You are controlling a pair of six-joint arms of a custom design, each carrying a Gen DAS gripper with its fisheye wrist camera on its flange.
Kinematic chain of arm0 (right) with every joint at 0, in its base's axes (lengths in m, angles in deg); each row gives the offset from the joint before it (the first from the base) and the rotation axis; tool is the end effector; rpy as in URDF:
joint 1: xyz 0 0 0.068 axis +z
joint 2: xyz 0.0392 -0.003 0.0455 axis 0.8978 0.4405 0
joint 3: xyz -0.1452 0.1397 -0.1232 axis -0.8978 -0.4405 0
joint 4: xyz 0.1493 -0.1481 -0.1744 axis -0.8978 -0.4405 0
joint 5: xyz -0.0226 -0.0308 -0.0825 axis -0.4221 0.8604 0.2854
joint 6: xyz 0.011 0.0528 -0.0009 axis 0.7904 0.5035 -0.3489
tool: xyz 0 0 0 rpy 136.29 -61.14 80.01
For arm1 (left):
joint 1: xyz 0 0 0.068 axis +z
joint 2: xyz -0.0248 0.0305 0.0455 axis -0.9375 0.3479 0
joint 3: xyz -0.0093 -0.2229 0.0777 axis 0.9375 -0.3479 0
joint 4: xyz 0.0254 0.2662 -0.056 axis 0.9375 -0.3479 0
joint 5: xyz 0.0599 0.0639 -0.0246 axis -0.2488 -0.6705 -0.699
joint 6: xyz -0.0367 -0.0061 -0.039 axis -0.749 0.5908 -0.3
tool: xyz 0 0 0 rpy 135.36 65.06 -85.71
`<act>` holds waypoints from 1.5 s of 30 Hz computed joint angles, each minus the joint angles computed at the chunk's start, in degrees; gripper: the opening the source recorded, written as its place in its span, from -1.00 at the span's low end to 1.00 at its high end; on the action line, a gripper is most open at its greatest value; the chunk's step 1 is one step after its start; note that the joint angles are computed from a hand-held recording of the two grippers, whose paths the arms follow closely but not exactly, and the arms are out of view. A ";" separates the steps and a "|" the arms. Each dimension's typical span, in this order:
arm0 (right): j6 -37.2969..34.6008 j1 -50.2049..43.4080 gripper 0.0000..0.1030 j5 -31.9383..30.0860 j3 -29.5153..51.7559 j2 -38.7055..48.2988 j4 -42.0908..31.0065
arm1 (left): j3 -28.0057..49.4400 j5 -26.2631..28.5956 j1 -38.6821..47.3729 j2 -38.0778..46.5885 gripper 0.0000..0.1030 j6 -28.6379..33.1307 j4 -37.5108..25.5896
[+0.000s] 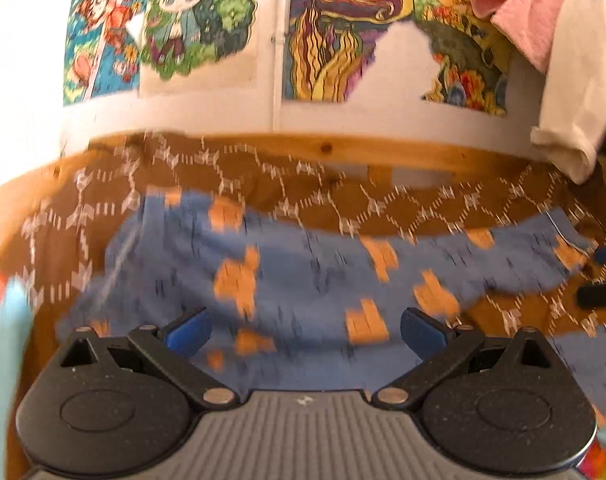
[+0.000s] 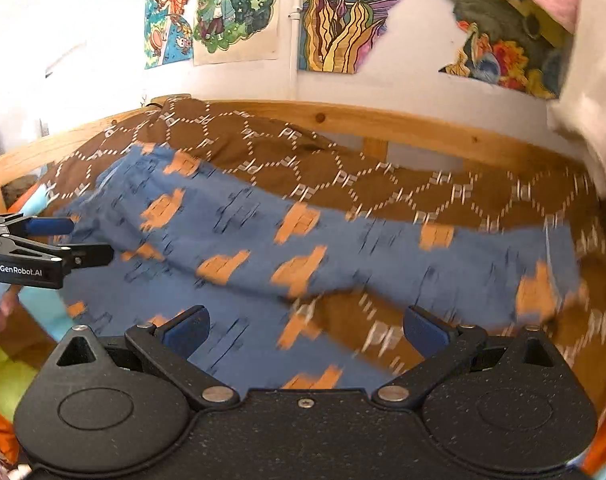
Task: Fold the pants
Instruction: 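Grasp the pants waistband with the left gripper while the right gripper grasps the waistband beside it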
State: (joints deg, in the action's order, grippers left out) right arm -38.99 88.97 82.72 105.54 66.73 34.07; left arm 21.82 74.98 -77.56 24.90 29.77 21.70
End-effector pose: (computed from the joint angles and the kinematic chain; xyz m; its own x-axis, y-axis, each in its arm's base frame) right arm 0.1725 0.0712 0.1672 -0.5399 -0.0224 -0.8414 -0.1148 0.9923 0.0473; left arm 0.2095 -0.0354 0.1540 -0.4236 0.1453 -0.8941 0.3238 0.9461 0.0004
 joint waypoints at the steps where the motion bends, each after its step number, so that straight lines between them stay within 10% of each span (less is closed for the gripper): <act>1: -2.73 -4.63 0.99 -4.14 3.95 3.59 -0.70 | 3.50 0.47 0.46 4.88 1.00 0.24 1.19; 11: -33.20 -22.19 0.99 -19.66 43.10 45.56 -7.11 | 43.91 4.59 1.36 44.52 1.00 11.93 -9.78; 18: -32.76 -28.17 0.71 -30.79 55.83 67.00 -0.91 | 65.47 0.32 -3.22 62.68 0.99 29.18 -16.59; 27: -38.84 -33.66 0.26 -39.62 75.84 86.38 -9.50 | 98.77 -1.84 -6.04 86.49 0.43 41.74 -42.66; 33: -45.25 -34.98 0.23 -40.54 86.23 95.75 -19.99 | 114.71 -5.02 -6.11 97.32 -0.29 44.55 -54.49; 38: -45.65 -34.90 -0.23 -40.37 86.02 96.83 -18.60 | 108.40 -8.05 -7.18 93.91 -0.88 44.92 -49.89; 45: -45.91 -33.66 -0.94 -39.14 80.13 94.04 -12.60 | 95.60 -9.28 -7.82 85.98 -0.97 40.93 -39.87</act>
